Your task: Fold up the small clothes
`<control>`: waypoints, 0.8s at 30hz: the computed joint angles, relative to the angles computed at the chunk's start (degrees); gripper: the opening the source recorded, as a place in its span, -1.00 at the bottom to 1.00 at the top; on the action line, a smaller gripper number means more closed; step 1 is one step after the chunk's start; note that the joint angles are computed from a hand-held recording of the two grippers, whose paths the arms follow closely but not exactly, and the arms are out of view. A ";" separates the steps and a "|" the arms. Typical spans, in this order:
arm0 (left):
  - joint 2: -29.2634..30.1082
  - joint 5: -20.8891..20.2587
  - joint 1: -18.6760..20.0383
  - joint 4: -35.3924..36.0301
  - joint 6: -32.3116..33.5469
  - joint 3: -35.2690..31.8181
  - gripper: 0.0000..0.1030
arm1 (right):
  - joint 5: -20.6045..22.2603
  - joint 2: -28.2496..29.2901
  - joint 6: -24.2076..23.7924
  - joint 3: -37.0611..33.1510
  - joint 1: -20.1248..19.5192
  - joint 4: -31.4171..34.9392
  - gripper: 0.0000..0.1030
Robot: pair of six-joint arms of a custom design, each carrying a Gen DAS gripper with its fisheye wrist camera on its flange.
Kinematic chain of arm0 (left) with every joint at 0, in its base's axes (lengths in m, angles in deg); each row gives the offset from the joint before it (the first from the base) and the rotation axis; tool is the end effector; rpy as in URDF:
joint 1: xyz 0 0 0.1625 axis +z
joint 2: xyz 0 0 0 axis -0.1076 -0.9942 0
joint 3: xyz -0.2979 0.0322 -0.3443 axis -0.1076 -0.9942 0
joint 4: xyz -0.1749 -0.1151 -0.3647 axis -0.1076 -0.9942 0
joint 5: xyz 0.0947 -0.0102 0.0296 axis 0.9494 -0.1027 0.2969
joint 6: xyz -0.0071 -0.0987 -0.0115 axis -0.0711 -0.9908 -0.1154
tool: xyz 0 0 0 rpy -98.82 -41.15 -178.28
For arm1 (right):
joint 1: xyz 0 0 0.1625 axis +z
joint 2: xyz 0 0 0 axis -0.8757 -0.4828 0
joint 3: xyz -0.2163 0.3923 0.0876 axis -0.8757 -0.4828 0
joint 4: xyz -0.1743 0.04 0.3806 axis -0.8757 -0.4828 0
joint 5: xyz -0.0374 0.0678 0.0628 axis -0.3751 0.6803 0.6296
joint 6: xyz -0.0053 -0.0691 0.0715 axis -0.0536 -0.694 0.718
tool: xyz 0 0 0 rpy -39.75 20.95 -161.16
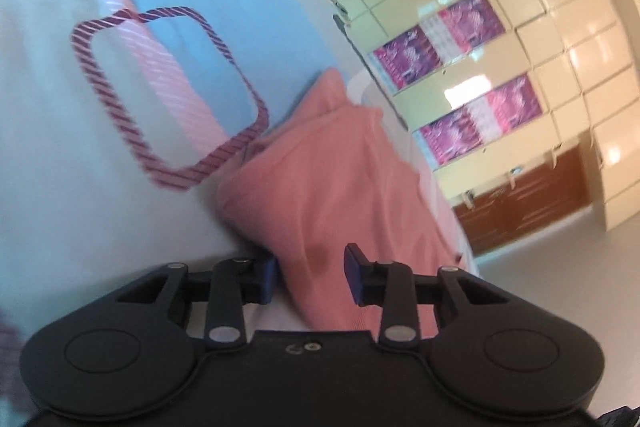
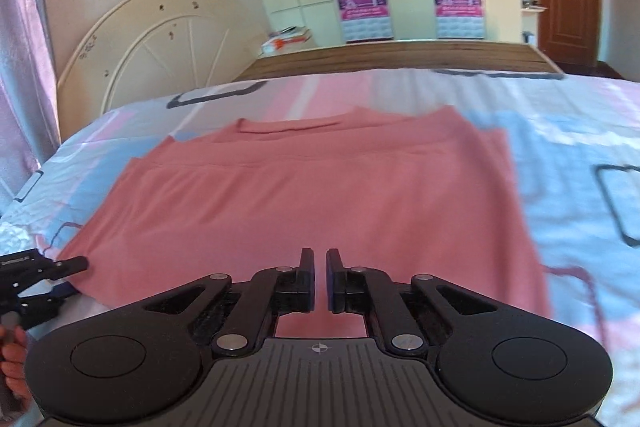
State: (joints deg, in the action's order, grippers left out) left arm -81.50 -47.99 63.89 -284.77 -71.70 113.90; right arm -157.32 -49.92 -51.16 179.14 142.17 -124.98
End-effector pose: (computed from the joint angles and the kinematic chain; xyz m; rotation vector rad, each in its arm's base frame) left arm -0.0570 -0.4803 0.0579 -0.7617 2.4155 -1.7003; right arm 0.0419 -0.5933 0.2038 0.8681 -2.6247 0.7726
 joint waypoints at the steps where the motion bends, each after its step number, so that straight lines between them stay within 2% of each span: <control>1: 0.11 -1.10 1.01 -0.56 0.78 -0.86 -0.46 | -0.42 1.50 0.48 -0.98 0.78 -0.06 -0.93; 3: 0.11 -2.73 2.80 -0.14 1.21 -2.43 -0.67 | -1.20 4.42 1.82 -3.13 2.17 0.50 -0.94; 6: -0.27 -5.36 5.08 0.10 1.56 -3.57 -0.78 | -1.50 8.46 3.60 -6.27 3.82 1.44 -0.95; 9: -1.15 -5.12 5.00 1.55 4.10 -3.54 -0.86 | -0.95 11.41 4.28 -8.56 4.84 2.07 -0.96; 11: -0.45 -5.55 3.71 -4.00 7.93 -3.15 -0.87 | -2.14 13.08 3.83 -9.63 5.52 2.11 -0.96; 13: 0.02 -4.39 2.24 -7.18 11.42 -2.68 -0.87 | -7.27 15.32 4.04 -11.53 6.36 2.93 -0.99; 15: -0.36 -3.64 2.36 -4.75 10.25 -2.42 -0.83 | -6.42 15.69 5.34 -12.09 5.84 3.35 -1.00; 17: -0.54 -1.01 2.46 -0.68 8.01 -2.63 -0.60 | -6.70 15.98 5.58 -12.57 6.01 3.59 -1.00; 18: -0.21 -1.07 2.84 -0.71 6.52 -2.76 -0.55 | -6.95 16.19 5.36 -12.72 6.13 3.47 -1.00; 20: 0.84 -1.19 3.16 -3.56 6.05 -3.32 -0.56 | -7.11 16.29 4.99 -13.00 6.18 3.69 -1.00; 21: 0.80 -0.56 3.00 -3.07 5.46 -3.39 -0.67 | -6.91 16.10 4.76 -12.90 6.04 3.79 -1.00; 22: 0.64 -0.04 2.79 -2.44 5.07 -3.27 -0.86 | -6.72 16.15 4.51 -12.96 5.93 3.80 -1.00; 24: 0.36 -0.97 2.32 -3.48 6.72 -3.46 -0.86 | -6.69 16.46 3.41 -12.93 5.86 3.01 -1.00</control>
State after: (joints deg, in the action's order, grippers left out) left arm -81.14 -48.96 66.20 -288.25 -64.98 110.44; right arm -164.01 -33.46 -47.75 166.21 148.03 -121.97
